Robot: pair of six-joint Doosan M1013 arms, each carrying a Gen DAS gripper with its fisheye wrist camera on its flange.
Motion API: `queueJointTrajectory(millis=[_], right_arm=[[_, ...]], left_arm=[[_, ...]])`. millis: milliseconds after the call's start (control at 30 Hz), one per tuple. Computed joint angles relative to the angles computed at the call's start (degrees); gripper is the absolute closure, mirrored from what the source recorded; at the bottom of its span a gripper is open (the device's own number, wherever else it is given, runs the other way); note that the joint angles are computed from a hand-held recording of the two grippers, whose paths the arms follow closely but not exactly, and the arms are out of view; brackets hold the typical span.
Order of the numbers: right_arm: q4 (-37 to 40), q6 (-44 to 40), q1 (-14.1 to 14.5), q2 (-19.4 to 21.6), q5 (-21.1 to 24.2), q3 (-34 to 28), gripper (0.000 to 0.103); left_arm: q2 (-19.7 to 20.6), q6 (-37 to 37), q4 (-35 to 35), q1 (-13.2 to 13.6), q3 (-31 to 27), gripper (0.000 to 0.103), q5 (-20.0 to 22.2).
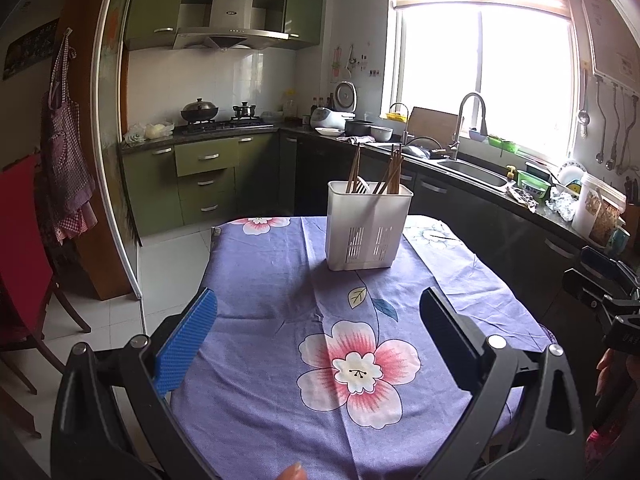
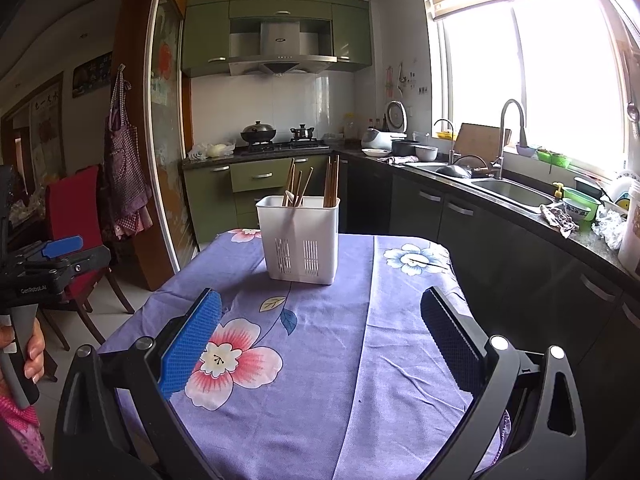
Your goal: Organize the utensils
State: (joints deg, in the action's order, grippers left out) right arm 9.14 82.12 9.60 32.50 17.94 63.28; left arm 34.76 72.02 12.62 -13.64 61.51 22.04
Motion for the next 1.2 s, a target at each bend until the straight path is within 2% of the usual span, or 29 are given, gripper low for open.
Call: queueJointTrajectory(millis=[333, 767, 967, 1200], right_arm=[[1.2, -1.1, -0.1, 0.2, 0.0, -0.1, 0.005], [2.0, -1.9, -0.1, 0.6, 0.3, -0.4, 0.005], [1.6, -1.5, 0.0, 0.9, 0.6, -0.6, 0.005], [1.6, -1.4, 0.1, 0.9, 0.7, -0.7, 0.005]], left_arm=[[-0.3, -1.8, 2.7, -0.3, 0.5, 0.007, -0.6], [0.1, -0.8, 1.2, -0.3, -0.4, 0.007, 1.1], [0.0, -4.6, 6.2, -0.6, -0.1, 0.007, 0.9], [0.0, -4.0, 4.9, -0.4, -0.1, 0.007, 1.0]])
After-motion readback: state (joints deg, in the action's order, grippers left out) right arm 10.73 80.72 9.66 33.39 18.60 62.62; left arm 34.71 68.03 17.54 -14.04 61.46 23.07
